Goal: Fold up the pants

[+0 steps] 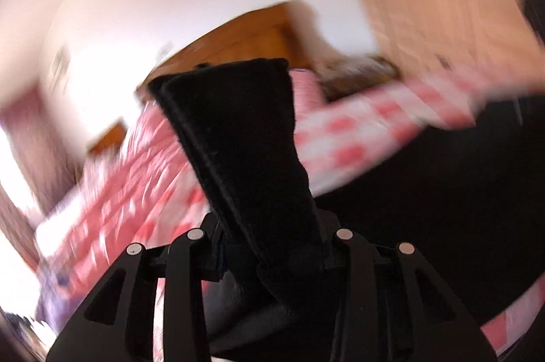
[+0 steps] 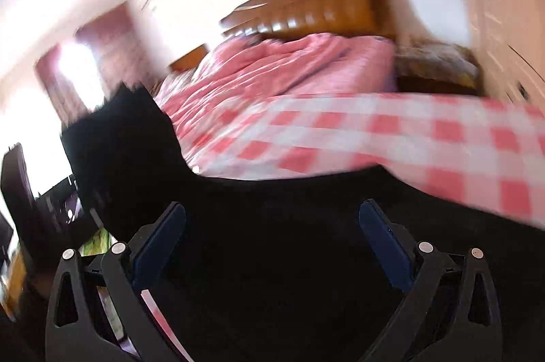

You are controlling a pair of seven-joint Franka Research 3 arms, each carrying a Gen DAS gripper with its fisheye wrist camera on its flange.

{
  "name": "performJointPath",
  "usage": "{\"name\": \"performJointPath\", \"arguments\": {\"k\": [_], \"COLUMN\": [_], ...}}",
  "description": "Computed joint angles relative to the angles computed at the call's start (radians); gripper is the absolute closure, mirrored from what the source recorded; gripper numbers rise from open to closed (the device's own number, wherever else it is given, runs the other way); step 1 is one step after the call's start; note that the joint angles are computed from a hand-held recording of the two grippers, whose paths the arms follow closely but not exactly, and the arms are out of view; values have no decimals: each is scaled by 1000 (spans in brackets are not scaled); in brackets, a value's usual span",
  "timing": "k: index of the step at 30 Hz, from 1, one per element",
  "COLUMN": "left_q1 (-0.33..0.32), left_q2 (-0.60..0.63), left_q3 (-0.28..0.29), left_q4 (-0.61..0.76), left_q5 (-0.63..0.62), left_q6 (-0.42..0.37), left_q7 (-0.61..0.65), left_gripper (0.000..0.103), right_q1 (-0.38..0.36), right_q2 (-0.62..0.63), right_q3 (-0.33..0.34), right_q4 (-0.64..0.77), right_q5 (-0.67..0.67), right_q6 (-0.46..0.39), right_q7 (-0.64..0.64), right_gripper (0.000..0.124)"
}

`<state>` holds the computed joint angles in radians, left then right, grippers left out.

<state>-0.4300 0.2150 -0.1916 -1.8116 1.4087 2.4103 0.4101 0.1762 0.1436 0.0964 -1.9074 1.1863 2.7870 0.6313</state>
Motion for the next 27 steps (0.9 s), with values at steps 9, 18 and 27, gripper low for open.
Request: {"name": "performJointPath", "arguments": {"k": [9,18,27], "left_q1": [-90,129,296], "left_q2": [155,-234,-273], "left_q3": [25,50,23], "left_q4": [62,-320,-443], "left_q5": [-121,158,105], "left_q6": [131,518,472], "left_q7": [241,-405,-501], "left_gripper": [24,4,4], "right_q1": [-60,-78,-23], "right_q2": [-116,-74,57], "right_q3": [-84,-82,-29], "right_q4": [-200,-159,-11], "right_q5": [114,136,-24], "right_q6": [-78,-405,-483], "right_q7": [16,89,321], "right_gripper": [26,25,48]}}
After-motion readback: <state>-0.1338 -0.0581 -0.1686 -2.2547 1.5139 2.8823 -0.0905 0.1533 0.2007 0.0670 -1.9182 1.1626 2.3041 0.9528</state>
